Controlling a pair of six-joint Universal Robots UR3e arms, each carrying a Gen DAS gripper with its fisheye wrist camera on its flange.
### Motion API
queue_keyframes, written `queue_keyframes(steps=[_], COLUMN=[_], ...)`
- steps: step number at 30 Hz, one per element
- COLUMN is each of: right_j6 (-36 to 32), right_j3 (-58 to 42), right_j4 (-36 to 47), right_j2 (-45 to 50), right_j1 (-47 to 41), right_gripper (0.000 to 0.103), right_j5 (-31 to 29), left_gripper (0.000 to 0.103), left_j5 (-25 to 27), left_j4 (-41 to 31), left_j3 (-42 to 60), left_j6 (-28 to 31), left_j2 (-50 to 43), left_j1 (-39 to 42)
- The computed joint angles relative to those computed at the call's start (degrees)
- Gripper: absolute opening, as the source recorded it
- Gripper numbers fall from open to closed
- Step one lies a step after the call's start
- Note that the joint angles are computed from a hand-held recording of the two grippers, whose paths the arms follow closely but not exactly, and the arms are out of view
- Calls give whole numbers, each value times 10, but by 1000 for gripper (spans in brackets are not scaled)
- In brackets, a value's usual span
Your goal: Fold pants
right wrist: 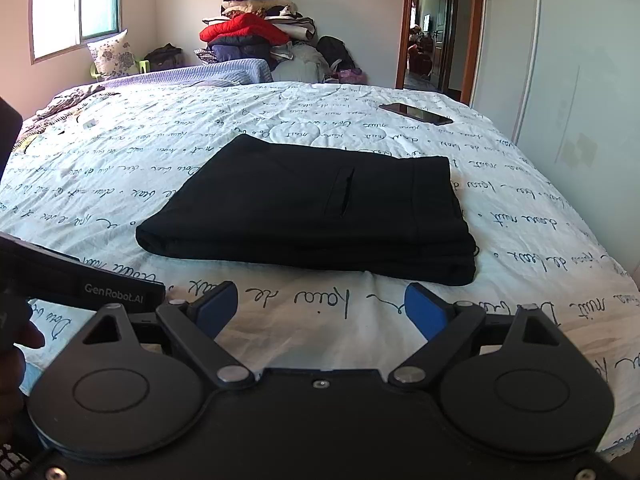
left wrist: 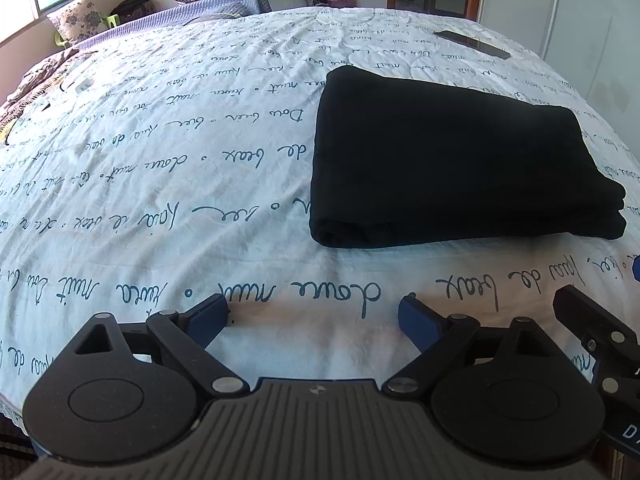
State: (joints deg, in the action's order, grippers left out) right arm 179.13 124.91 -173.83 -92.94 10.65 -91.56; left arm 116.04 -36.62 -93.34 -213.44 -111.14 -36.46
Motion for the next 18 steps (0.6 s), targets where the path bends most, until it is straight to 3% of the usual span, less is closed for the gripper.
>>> queue_keyframes(steps=[18], right_j6=[-1], right_j3=[3], right_j4=[4], right_j2=[-5], right_j1=[-5], right_gripper=[91], right_j5=[7], left_gripper=[96], left_j5=[0], left_j4=[0], left_j3=[-1], left_j6=[-1], left_j2=[-1], left_j1=[1])
